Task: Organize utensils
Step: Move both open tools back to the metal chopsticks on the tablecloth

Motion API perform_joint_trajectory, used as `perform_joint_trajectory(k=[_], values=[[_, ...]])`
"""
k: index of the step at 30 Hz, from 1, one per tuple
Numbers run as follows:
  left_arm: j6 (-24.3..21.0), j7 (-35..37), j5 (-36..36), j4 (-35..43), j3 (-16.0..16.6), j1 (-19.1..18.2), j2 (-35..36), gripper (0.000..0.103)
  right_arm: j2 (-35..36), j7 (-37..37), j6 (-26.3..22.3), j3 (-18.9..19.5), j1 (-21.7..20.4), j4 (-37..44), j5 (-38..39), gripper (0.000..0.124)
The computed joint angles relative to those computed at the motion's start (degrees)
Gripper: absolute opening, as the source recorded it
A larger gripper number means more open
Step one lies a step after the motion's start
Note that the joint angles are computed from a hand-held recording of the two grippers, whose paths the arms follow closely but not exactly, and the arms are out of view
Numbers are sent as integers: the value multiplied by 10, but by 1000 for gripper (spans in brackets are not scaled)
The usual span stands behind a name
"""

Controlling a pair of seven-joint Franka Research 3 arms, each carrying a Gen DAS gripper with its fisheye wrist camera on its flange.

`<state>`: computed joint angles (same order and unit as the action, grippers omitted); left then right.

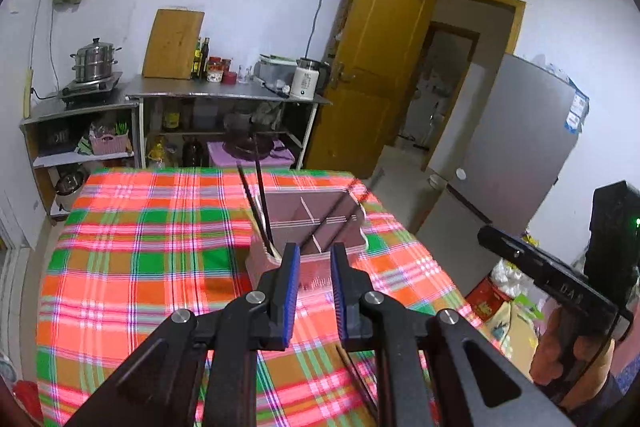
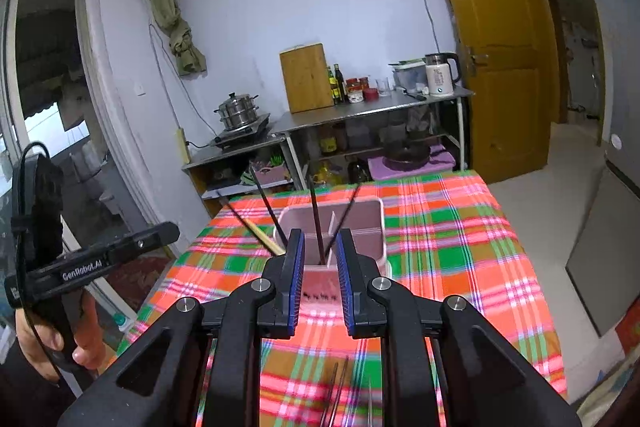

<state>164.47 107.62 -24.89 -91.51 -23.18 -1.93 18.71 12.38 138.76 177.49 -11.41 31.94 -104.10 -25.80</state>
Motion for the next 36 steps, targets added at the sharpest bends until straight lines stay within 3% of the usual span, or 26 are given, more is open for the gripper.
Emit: perform_joint_trajectory(k=[6,12,18,29,36], values=[[33,61,-92,-109,-29,21,-55,15,-45,103,-12,-25,31,-72,-109,17],[29,99,-156,-174,-6,1,-87,15,-66,121,-10,22,-4,-118,-127,17],[19,109,-183,-195,17,-29,-93,15,-69,84,0,83,-54,-147,-82,17],[-9,50,-131,-177,27,-50,-58,15,-66,57,5,94,-66,-165,-39,17],[-52,-16,-57,-133,27,-62,0,15,-52,-12,11,100,-67,-173,50,17]])
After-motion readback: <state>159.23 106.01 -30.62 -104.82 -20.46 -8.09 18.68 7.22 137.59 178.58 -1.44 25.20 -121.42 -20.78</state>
